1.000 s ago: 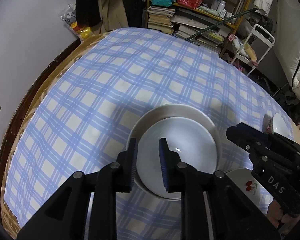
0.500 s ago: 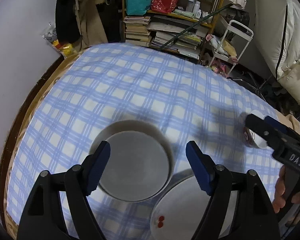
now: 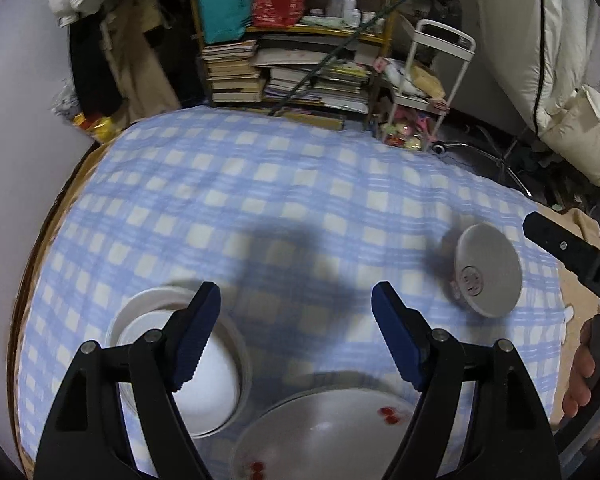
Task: Organize plates and bowls
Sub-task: 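Move both grippers toward the white bowl with the red printed center, then close the left gripper on the red-print bowl rim while the right gripper grips its opposite rim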
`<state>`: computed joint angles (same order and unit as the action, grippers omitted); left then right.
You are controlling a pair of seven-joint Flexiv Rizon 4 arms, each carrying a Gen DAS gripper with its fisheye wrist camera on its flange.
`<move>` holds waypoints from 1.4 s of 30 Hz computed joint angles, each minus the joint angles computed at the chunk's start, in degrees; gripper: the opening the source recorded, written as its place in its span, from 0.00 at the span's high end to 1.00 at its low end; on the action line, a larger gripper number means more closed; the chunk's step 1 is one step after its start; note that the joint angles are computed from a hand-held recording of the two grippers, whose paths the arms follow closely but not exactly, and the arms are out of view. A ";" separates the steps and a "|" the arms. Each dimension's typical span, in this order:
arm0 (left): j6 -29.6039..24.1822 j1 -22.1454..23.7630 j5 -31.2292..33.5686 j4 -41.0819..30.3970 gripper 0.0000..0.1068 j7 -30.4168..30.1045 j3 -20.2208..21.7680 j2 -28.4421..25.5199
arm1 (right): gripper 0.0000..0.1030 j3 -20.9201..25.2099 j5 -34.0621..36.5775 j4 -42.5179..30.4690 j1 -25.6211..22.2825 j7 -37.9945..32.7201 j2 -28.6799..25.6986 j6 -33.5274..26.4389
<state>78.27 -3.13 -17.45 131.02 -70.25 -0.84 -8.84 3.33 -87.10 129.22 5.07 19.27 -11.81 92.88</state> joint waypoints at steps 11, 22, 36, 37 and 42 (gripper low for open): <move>5.47 -7.82 11.10 -7.21 0.28 -9.27 2.37 -7.79 | 0.04 -2.26 -0.11 1.63 -2.48 -1.14 0.34 -2.50; 0.64 -10.43 13.63 -13.21 0.28 -10.62 0.58 -14.46 | 0.17 0.32 20.72 3.35 -1.81 -18.59 -4.01 -5.34; -7.26 -9.01 12.24 -16.90 0.62 -8.45 -3.80 -18.97 | 0.73 15.03 54.90 0.77 -7.10 -44.67 -9.95 -10.85; -6.59 -8.68 11.65 -16.44 0.70 -7.41 -4.34 -18.99 | 0.81 16.78 57.28 0.31 -8.10 -46.70 -10.52 -11.25; -7.13 -6.28 6.18 -14.34 0.82 -3.52 -7.71 -19.12 | 0.89 14.83 60.15 0.76 -4.98 -49.29 -9.97 -10.26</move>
<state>71.14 -9.41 -11.27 116.68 -73.77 -8.55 -27.95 18.16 -26.95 129.98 0.09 -30.02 -21.78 82.62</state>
